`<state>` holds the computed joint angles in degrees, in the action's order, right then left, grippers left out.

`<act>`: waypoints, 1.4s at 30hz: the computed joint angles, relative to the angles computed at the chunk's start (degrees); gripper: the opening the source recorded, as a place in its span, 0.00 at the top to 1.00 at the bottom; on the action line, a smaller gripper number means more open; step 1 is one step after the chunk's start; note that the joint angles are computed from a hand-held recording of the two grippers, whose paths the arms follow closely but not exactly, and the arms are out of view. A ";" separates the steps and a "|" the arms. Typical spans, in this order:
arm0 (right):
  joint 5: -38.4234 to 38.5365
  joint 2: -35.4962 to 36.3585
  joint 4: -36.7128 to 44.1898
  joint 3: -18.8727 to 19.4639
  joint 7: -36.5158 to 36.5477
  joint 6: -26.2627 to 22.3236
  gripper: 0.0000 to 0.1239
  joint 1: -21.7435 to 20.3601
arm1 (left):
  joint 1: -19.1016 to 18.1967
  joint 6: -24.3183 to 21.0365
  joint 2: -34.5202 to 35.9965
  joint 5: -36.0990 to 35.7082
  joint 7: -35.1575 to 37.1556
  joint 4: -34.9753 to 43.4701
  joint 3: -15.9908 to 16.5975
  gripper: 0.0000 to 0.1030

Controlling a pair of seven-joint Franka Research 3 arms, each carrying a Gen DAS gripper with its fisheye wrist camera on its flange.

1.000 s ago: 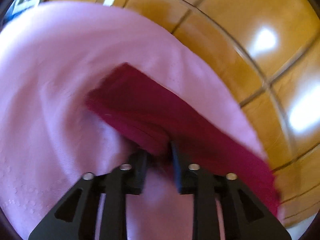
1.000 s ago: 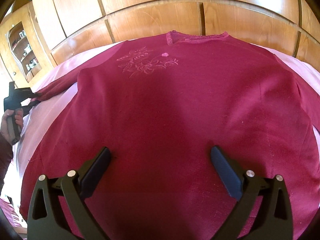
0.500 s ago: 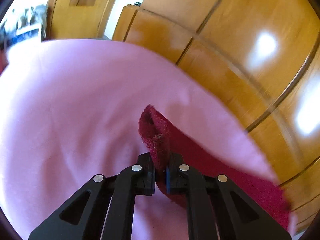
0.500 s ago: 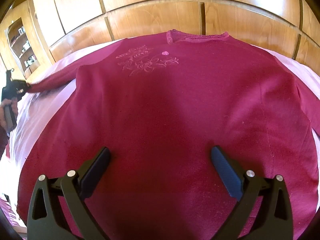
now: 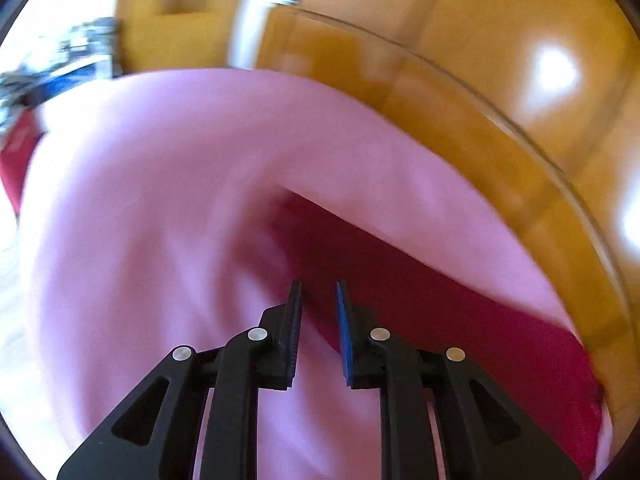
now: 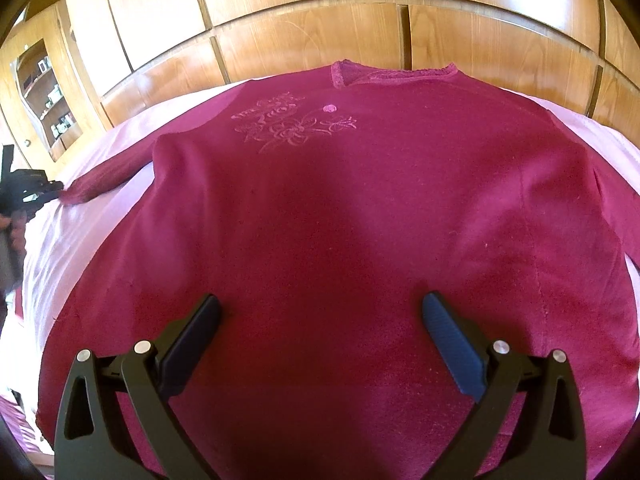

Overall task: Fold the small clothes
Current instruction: 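Grasp the shirt hem with the left tool while the right tool grasps the body edge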

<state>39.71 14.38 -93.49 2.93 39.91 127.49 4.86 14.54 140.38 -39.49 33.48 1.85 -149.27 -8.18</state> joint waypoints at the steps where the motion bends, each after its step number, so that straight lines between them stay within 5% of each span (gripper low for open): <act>1: 0.03 0.02 0.37 -0.06 0.26 -0.65 0.19 -0.15 | -3.24 2.81 0.61 -1.45 2.48 0.08 0.56 0.86; 4: 1.26 -0.13 2.04 -0.64 1.43 -4.84 0.19 -1.65 | -13.28 13.36 3.23 -7.57 12.16 -0.25 2.97 0.86; 6: 1.76 -0.84 2.23 -1.41 2.00 -5.70 0.20 -2.74 | -21.73 19.47 5.36 -13.75 19.79 -0.57 5.55 0.77; 8: 2.58 -1.92 1.96 -2.59 1.45 -5.64 0.20 -4.47 | -28.51 23.23 6.42 -19.32 25.50 -1.26 8.23 0.58; 10: 2.17 -2.58 1.86 -3.93 1.19 -5.10 0.20 -6.10 | -35.65 26.51 6.66 -24.70 30.70 -2.49 11.22 0.57; 13: -1.40 -2.29 2.55 -6.26 3.60 -4.99 0.20 -8.54 | -41.63 27.48 6.39 -29.95 35.28 -3.90 13.29 0.57; 16: -4.96 -1.61 3.54 -7.53 5.59 -9.38 0.35 -11.02 | -43.13 26.85 5.80 -32.69 37.23 -4.86 11.65 0.57; 19: -5.78 -2.10 2.47 -7.87 5.01 -14.47 0.66 -13.11 | -41.44 26.57 5.81 -34.14 38.20 -4.80 9.30 0.57; 21: -4.91 -3.36 0.93 -7.68 3.39 -15.21 0.86 -13.60 | -40.52 27.26 5.53 -35.16 38.89 -5.46 7.70 0.68; 22: -4.62 -3.58 0.99 -7.66 3.09 -16.19 0.92 -13.72 | -41.31 27.14 5.95 -35.77 40.56 -5.07 8.03 0.87; 23: -4.38 -3.95 1.21 -7.65 2.96 -16.83 0.93 -13.75 | -40.52 26.22 8.11 -35.58 41.75 -2.97 7.65 1.00; 29: -0.65 -3.21 6.24 -8.43 2.16 -22.58 0.94 -15.89 | -35.99 22.81 7.77 -34.92 43.39 -1.01 2.73 1.00; 37: -6.69 -3.05 3.14 -8.49 3.45 -21.23 0.93 -14.53 | -34.85 16.75 4.37 -34.50 41.46 -2.89 1.14 1.00; 42: -2.45 -0.52 6.75 -9.00 6.55 -21.83 0.52 -16.77 | -33.84 17.75 1.56 -35.31 41.35 -3.53 1.37 1.00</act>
<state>37.26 13.86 -86.74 -6.07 46.46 105.66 -11.91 -19.30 158.13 -37.93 -1.84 43.19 -152.81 -6.81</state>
